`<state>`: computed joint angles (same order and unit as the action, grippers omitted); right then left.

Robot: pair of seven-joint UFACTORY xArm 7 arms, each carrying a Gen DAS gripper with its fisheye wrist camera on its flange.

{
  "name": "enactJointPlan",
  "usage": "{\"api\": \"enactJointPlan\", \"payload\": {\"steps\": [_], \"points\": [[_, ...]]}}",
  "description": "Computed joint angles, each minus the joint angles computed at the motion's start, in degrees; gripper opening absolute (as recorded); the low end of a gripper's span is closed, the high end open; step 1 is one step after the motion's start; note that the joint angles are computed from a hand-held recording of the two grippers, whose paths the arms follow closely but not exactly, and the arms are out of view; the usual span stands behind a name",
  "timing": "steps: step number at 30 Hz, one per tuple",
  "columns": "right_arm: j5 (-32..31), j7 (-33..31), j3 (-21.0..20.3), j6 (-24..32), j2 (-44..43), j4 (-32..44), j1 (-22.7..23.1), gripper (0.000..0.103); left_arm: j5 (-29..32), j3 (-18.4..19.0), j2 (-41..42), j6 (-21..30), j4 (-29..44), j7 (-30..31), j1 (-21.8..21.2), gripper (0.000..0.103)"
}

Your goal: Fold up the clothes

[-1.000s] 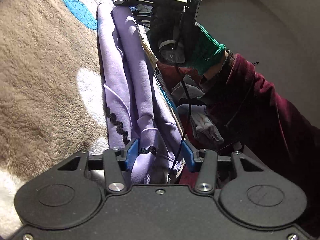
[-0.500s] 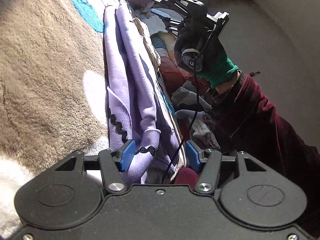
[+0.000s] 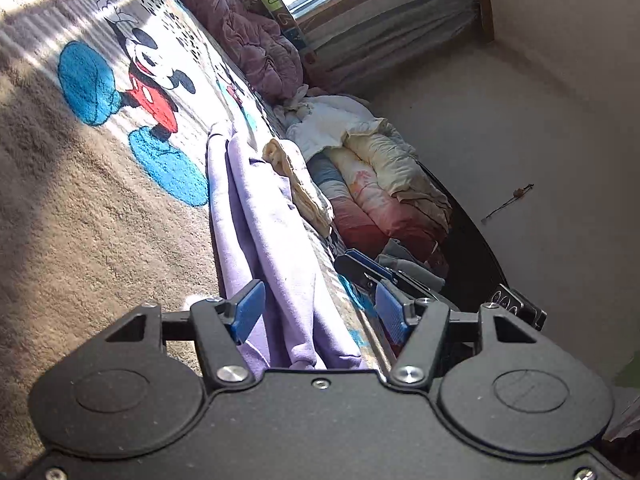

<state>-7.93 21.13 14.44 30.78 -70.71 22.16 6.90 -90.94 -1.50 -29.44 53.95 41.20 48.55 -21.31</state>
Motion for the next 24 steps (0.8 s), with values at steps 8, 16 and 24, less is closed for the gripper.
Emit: {"api": "enactJointPlan", "payload": {"steps": [8,16,24], "points": [[0.52,-4.05,4.86,1.93,-4.71,-3.85,12.74,0.033,5.28,-6.18,15.90,-9.56,14.99,-1.83,-2.13,0.061],[1.87,-3.89,4.02,0.32,-0.24,-4.45,14.56,0.033,13.78,-9.53,29.58,-16.50,28.55,-2.44,-3.63,0.049],[2.48,2.60,5.61,0.23,0.05,-5.78,13.43,0.033,24.19,-12.19,40.38,-19.65,40.17,-6.36,-1.60,0.030]]}}
